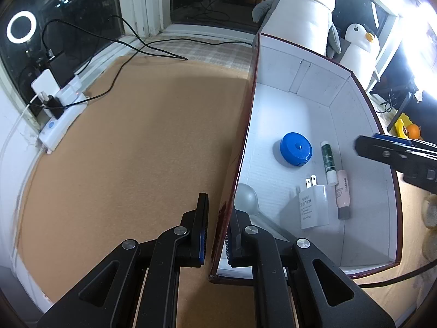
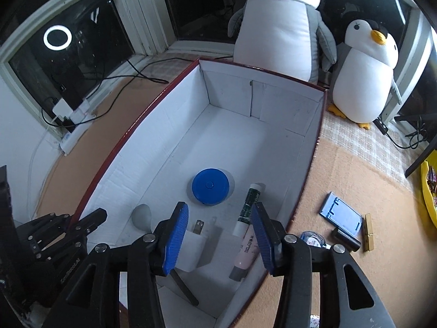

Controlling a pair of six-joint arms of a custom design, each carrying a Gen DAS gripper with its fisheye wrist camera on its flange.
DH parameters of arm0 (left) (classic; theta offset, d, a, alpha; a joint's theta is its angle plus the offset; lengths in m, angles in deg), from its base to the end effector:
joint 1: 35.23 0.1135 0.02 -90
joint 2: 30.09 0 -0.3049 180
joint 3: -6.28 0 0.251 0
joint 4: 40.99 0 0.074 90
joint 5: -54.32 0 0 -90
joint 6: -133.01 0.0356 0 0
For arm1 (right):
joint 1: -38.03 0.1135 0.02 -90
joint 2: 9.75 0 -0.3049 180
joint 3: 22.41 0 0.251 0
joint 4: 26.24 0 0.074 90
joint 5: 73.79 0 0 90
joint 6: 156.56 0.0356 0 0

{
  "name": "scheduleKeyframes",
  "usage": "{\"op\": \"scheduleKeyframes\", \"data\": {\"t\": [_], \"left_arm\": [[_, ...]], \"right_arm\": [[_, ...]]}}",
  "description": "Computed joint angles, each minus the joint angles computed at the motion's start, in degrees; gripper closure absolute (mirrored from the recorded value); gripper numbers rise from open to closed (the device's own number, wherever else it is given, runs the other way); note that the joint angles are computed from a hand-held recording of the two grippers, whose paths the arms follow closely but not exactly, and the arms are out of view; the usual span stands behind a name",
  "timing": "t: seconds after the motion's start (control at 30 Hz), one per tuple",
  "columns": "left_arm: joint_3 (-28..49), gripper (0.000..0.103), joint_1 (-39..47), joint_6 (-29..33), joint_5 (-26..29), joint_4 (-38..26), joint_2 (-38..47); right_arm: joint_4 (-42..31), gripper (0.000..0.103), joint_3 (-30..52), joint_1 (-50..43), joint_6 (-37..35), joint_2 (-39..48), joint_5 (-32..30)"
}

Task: Organize rigid objects
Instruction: 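Carry the green-and-white tube into the box and open the right gripper, then grasp the wooden clothespin with the right gripper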

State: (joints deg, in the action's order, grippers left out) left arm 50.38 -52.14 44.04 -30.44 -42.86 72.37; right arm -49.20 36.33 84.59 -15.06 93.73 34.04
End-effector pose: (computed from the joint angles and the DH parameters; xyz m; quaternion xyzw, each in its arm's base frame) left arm 0.2591 -0.0822 0.1025 0.1621 0.9518 -0.0792 0.2480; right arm 0.2213 0.2178 0.1335 0.0717 0.9671 0.0446 0.2401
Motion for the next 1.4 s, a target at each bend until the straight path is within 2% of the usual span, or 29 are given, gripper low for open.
{"op": "scheduleKeyframes", "data": {"t": [0.13,0.2,0.37,0.6,0.77,0.87,1.03,1.2,1.3,1.4], "left_arm": [[0.03,0.094,-0.23,-0.12,-0.31,-0.25,-0.19],[0.01,0.094,-0.47,-0.29,-0.74,-0.29,-0.32],[0.14,0.094,-0.95,-0.74,-1.56,-0.78,-0.60],[0.09,0.094,-1.63,-1.42,-2.60,-1.50,-1.62],[0.04,0.094,-2.36,-2.09,-3.65,-2.10,-2.31],[0.19,0.094,-2.67,-2.40,-4.12,-2.75,-2.72],[0.19,0.094,-3.28,-3.30,-5.42,-3.28,-2.98],[0.44,0.093,-3.90,-4.21,-6.57,-4.03,-3.08],[0.59,0.093,-4.45,-4.74,-7.41,-4.51,-3.15],[0.78,0.093,-4.91,-5.20,-8.18,-5.01,-3.14]], "right_arm": [[3.89,0.059,-6.43,0.23,1.01,-6.31,-0.21],[1.87,0.057,-8.13,0.93,3.00,-9.33,2.15],[4.06,0.057,-15.07,0.20,4.77,-19.15,2.62],[-1.39,0.057,-20.83,-2.74,5.40,-30.58,4.69],[-0.67,0.057,-26.26,-8.63,3.48,-33.68,2.83],[0.88,0.057,-29.00,-12.93,0.78,-32.71,3.02],[9.58,0.057,-34.15,-23.81,-7.35,-27.91,-1.98],[21.58,0.058,-36.80,-32.44,-15.03,-16.95,-6.83],[27.49,0.066,-36.66,-34.85,-18.60,-9.38,-8.46],[31.08,0.070,-36.02,-35.77,-20.99,-4.15,-9.35]]}}
